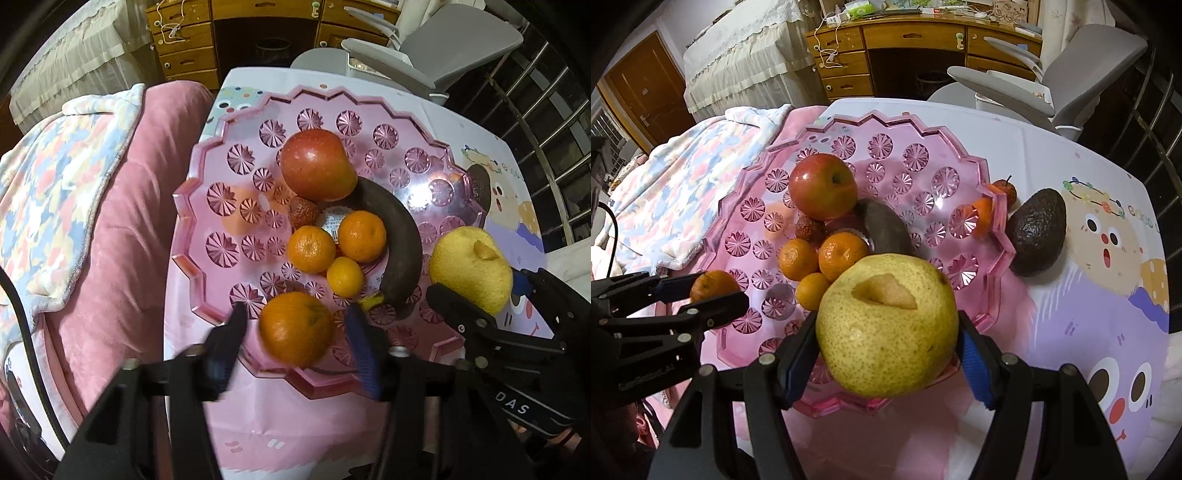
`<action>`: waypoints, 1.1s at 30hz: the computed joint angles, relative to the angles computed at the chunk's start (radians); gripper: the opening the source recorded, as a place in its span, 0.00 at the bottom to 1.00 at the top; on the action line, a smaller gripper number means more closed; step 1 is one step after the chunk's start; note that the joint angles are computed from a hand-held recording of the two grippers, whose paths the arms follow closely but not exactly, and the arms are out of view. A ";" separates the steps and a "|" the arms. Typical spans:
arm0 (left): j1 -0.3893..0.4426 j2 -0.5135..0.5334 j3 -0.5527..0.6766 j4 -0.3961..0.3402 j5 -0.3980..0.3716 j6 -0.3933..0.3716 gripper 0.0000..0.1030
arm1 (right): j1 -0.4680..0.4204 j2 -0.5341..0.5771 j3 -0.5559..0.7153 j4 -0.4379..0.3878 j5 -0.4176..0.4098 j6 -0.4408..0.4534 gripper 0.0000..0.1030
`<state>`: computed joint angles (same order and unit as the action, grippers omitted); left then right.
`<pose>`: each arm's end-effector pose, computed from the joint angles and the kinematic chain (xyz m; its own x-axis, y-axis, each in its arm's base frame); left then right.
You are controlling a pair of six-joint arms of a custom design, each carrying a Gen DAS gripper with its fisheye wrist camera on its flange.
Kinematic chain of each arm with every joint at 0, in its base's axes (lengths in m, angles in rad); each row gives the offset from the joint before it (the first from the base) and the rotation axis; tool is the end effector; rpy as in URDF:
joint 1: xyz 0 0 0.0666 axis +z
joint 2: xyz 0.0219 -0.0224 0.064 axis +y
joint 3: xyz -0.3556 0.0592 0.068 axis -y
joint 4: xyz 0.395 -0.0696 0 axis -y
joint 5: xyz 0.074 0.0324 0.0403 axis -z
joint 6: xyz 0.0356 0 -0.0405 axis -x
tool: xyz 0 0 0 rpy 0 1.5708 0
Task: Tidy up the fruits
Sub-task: 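Open the right tool to drop the pear while the left tool releases the tangerine into the bowl, then grasp the dark avocado with the right tool while the left tool grasps the brown lychee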
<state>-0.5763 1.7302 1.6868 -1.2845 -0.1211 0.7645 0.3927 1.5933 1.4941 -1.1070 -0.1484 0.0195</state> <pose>0.4769 -0.3053 0.3476 -0.9450 -0.2053 -0.2547 -0.1905 0.9783 -0.0819 0.4875 0.2072 0.3434 -0.8547 -0.3749 -0.3592 -0.4439 0.8864 0.1312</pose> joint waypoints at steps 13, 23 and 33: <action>-0.013 -0.051 -0.025 0.036 0.006 -0.039 0.73 | -0.034 -0.065 -0.036 0.040 -0.012 -0.052 0.73; -0.003 0.024 0.133 -0.032 0.098 -0.220 0.76 | -0.110 -0.129 -0.096 0.005 0.003 -0.130 0.73; 0.033 0.292 0.613 -0.280 0.176 -0.343 0.76 | -0.209 -0.104 -0.105 0.030 -0.087 -0.156 0.73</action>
<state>-0.5433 2.0221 2.3001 -1.5644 0.0544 0.4219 0.1838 1.4892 1.3891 -1.0771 -0.2352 -0.1366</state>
